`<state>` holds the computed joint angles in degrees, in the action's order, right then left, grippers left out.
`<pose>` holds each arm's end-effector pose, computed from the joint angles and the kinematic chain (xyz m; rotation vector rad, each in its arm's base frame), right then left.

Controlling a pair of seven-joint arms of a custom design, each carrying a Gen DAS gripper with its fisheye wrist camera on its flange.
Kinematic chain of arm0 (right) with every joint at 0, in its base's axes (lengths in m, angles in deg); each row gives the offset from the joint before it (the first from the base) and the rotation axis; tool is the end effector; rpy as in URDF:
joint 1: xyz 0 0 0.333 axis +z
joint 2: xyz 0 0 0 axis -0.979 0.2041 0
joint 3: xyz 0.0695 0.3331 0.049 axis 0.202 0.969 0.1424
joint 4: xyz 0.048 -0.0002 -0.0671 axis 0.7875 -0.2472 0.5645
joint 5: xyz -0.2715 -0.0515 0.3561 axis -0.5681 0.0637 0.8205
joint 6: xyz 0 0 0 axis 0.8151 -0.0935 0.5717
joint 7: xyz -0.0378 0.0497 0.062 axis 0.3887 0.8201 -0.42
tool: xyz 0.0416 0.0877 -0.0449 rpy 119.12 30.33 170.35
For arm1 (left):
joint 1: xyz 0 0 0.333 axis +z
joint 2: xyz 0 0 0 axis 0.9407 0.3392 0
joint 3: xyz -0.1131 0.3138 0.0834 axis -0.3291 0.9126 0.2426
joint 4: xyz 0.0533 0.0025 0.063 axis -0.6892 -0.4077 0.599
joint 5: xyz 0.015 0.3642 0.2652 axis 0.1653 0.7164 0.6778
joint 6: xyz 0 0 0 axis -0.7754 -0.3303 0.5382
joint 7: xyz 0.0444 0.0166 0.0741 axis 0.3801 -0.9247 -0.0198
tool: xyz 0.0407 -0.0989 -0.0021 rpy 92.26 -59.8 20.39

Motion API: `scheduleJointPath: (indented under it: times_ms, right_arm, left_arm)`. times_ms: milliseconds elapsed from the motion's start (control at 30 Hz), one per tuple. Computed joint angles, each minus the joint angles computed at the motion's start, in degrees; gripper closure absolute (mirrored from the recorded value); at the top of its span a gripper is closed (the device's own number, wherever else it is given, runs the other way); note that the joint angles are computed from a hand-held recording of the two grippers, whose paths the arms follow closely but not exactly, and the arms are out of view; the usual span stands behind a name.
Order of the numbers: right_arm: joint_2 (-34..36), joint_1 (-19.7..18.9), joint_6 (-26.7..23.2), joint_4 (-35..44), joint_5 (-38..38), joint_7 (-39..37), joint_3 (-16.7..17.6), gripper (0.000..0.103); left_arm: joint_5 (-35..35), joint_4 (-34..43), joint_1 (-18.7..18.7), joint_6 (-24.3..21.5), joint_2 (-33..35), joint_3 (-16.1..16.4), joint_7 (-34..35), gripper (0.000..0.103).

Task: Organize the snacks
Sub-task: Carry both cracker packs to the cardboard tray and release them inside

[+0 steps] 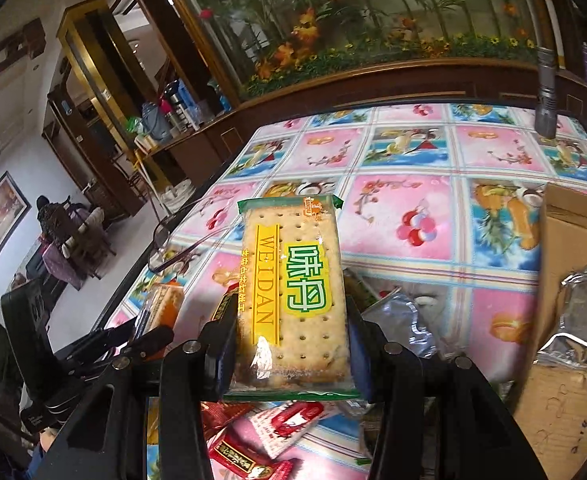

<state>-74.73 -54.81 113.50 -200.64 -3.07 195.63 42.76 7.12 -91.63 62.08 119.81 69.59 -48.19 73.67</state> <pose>0.5893 0.3466 0.5056 -1.6585 1.5328 -0.2659 0.5612 -0.1859 0.4833 -1.7500 1.8856 -0.9558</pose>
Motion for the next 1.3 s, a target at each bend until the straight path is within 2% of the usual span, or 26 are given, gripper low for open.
scheduleJointPath:
  times_ms: [267,400,533,633,767,833,900,1100,1200,1300]
  right_arm:
    - [-4.1,-0.9,4.6,-4.4,-0.8,4.6,-1.5,0.052]
    - [-6.0,-1.8,6.3,-6.5,-1.2,6.6,-1.9,0.052]
    - [-7.8,-3.0,7.3,-8.5,-4.1,11.0,-2.3,0.052]
    - [-9.7,-6.4,7.7,-10.2,-13.8,21.3,-1.5,0.052]
    - [-12.3,-9.9,8.9,-13.1,-16.5,26.5,-0.4,0.052]
    - [-14.0,-14.9,8.9,-14.5,-20.5,31.7,2.8,0.052]
    - [-15.5,-18.2,8.5,-15.8,-22.6,34.8,4.6,0.053]
    - [-20.6,-25.0,8.2,-20.6,-23.3,39.9,7.2,0.053]
    - [-22.2,-26.7,7.4,-22.1,-22.3,40.7,7.7,0.053]
    - [-23.7,-28.8,5.5,-23.0,-22.8,42.2,8.7,0.053]
  left_arm:
    - [-7.5,0.1,-3.1,3.0,-0.1,1.3,6.0,0.051]
    - [-16.7,1.2,-7.2,3.7,0.4,3.3,13.6,0.050]
    - [-20.9,2.7,-8.2,3.7,1.2,2.3,17.3,0.051]
    - [-22.4,3.8,-8.9,4.4,1.6,1.3,19.1,0.051]
    - [-26.4,6.3,-10.7,3.9,3.0,0.1,23.7,0.051]
    - [-28.1,7.9,-11.2,3.1,3.9,-0.9,25.7,0.051]
    - [-30.7,9.5,-11.6,2.4,4.8,-2.0,28.8,0.051]
    - [-36.2,15.2,-12.7,-0.7,8.1,-6.4,36.0,0.051]
    - [-36.4,18.4,-12.9,-2.6,10.5,-8.4,37.1,0.051]
    - [-33.6,21.7,-13.4,-4.6,13.4,-9.9,35.3,0.051]
